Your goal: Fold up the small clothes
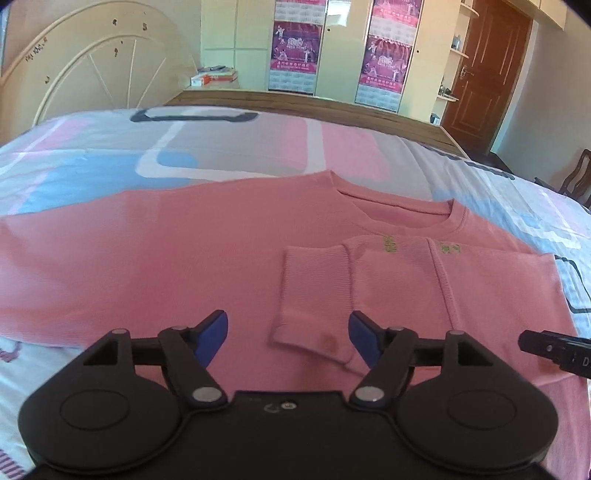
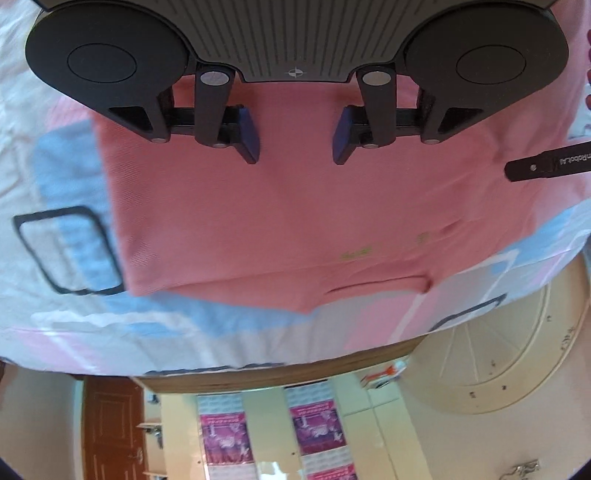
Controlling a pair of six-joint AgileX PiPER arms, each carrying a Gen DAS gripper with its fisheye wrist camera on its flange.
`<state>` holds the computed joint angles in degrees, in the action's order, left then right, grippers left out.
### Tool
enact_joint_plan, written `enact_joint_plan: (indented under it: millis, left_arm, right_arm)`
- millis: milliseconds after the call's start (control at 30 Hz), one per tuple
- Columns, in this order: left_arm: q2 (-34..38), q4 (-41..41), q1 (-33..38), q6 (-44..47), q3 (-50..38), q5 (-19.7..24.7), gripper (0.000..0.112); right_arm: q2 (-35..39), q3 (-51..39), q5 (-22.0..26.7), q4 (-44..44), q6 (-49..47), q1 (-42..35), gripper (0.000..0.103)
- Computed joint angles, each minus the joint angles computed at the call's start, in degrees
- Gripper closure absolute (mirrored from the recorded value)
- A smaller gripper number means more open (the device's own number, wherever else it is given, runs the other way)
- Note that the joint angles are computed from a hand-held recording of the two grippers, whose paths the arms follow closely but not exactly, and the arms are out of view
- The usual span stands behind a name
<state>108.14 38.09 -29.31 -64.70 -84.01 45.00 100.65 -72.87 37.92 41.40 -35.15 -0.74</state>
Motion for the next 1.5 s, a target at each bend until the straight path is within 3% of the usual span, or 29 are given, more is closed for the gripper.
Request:
enact_joint_plan:
  millis: [433, 867, 1233, 1333, 1400, 1500]
  left_arm:
    - [-16.88, 1.35, 8.91, 1.26, 18.04, -3.43, 0.037]
    - [-27.68, -8.08, 29.49, 15.98, 29.04, -9.18, 0.037]
    - [-28.87, -15.92, 49.34, 24.73, 31.59, -14.16, 0.038]
    - [-26.96, -23.1, 55.32, 29.64, 30.94, -16.78, 0.043]
    - [-25.04, -33.63, 60.23, 37.55, 30.69, -19.76, 0.048]
    - [-23.25, -43.14, 63.37, 44.94, 30.81, -24.88, 0.05]
  right_arm:
    - [-3.33, -1.61, -3.89, -6.31, 12.84, 18.33, 0.058]
    - [3.44, -10.07, -7.07, -19.06, 30.09, 30.66, 0.058]
    - [9.29, -18.55, -6.29, -26.44, 37.86, 33.64, 0.058]
    - [10.58, -20.9, -5.95, -28.97, 39.04, 34.46, 0.058]
    - [11.38, -21.55, -5.92, -30.47, 40.23, 34.78, 0.058]
    - [12.01, -21.38, -5.63, -30.52, 41.61, 34.58, 0.058]
